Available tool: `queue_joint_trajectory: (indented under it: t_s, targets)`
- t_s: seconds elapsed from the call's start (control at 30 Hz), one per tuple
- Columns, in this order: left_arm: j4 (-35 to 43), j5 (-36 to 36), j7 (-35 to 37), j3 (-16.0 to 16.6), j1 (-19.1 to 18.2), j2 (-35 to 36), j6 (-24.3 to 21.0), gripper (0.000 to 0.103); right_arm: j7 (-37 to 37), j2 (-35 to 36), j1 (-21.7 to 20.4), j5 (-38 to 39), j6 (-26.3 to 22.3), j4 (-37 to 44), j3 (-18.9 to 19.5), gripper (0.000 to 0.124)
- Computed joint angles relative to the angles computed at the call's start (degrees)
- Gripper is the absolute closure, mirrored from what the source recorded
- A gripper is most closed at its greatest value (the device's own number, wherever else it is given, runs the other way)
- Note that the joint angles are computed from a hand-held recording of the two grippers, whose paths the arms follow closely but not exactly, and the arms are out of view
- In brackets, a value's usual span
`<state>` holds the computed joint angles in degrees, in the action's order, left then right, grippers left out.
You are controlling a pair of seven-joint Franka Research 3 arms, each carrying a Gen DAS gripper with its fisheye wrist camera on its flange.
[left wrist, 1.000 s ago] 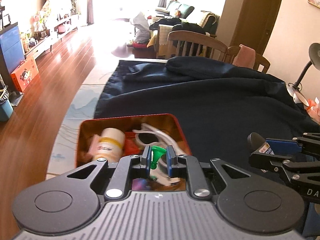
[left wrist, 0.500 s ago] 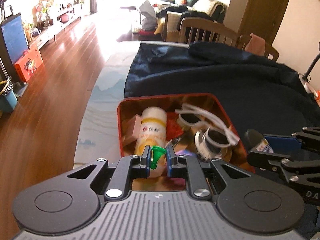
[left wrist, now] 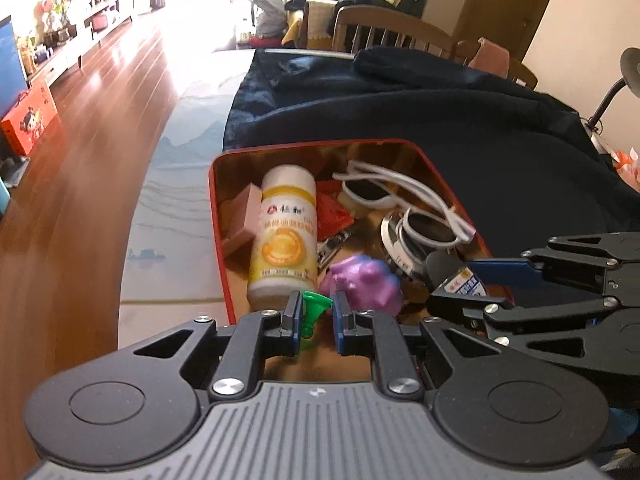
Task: Organize rigid objects
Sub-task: 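Carry the green piece with the left tool to the tin box while the right tool carries the bottle, then open the left tool to drop the green piece in the box while the right tool releases the bottle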
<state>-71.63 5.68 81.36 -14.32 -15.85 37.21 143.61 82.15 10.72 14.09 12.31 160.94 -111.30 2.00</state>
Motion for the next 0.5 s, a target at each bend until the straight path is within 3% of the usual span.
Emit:
queue_joint_trajectory:
  t_s: [0.17,0.5]
  targets:
    - [0.8,-0.2,-1.0,0.3,-0.1,0.6,-2.5,0.088,0.5,-0.1,0.1,-0.4,0.2,-0.4,-0.1,0.085]
    - [-0.8,0.6,-1.2,0.5,-0.1,-0.4,-1.8,0.088,-1.1,-1.6,-0.4,2.5,2.0,-2.2,0.6,0.081]
